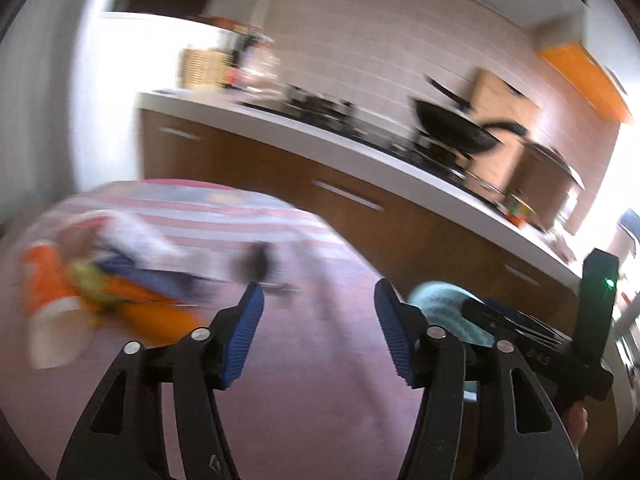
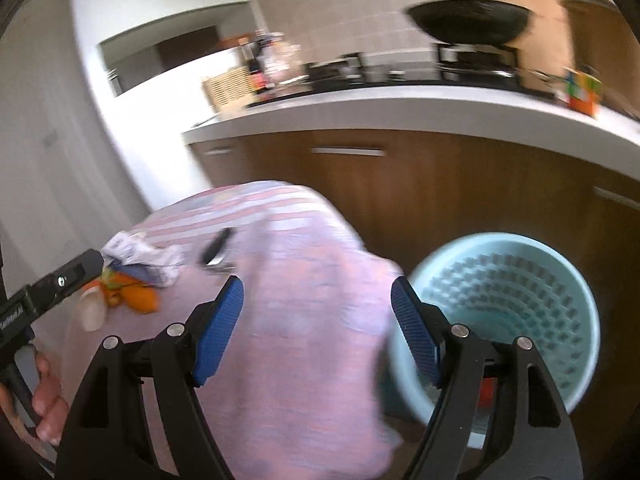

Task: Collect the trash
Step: 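Grasp the orange paper cup with the left tool while the right tool grasps a white milk carton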

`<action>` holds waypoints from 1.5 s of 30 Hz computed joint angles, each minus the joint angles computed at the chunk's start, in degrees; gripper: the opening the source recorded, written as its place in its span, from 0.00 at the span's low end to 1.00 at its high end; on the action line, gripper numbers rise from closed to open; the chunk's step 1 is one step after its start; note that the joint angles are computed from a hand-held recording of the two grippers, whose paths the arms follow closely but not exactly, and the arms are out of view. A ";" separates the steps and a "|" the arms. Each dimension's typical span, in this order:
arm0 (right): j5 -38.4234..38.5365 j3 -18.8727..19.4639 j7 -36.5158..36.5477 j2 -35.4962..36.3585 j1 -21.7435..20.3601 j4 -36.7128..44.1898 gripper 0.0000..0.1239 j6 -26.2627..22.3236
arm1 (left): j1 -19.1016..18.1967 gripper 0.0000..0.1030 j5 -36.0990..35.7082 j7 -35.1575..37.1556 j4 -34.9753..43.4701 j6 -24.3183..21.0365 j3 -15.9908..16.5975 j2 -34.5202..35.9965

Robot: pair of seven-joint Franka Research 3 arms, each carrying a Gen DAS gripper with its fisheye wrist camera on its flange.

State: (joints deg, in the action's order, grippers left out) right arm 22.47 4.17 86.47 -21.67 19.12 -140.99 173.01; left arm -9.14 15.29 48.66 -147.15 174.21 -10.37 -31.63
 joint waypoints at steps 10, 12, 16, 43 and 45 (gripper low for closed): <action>-2.90 4.22 -0.46 8.10 4.23 8.14 0.58 -1.85 | 10.60 0.62 3.67 -2.49 -9.08 -13.19 3.46 -14.88; -3.65 4.71 -0.39 9.59 4.64 9.50 0.58 -2.25 | 11.19 0.62 3.76 -1.28 -9.60 -15.19 4.13 -14.73; -5.79 5.59 -0.20 12.71 5.34 13.27 0.58 -3.51 | 12.83 0.62 3.98 -0.09 -9.81 -16.39 4.35 -12.50; 8.04 9.02 -17.76 29.89 7.96 35.75 0.26 -21.49 | 21.58 0.01 8.44 -9.40 -11.32 -11.35 4.54 -9.47; 8.95 8.99 -20.02 28.66 8.70 34.99 0.26 -21.84 | 21.52 0.01 8.06 -8.59 -11.44 -10.72 5.05 -9.30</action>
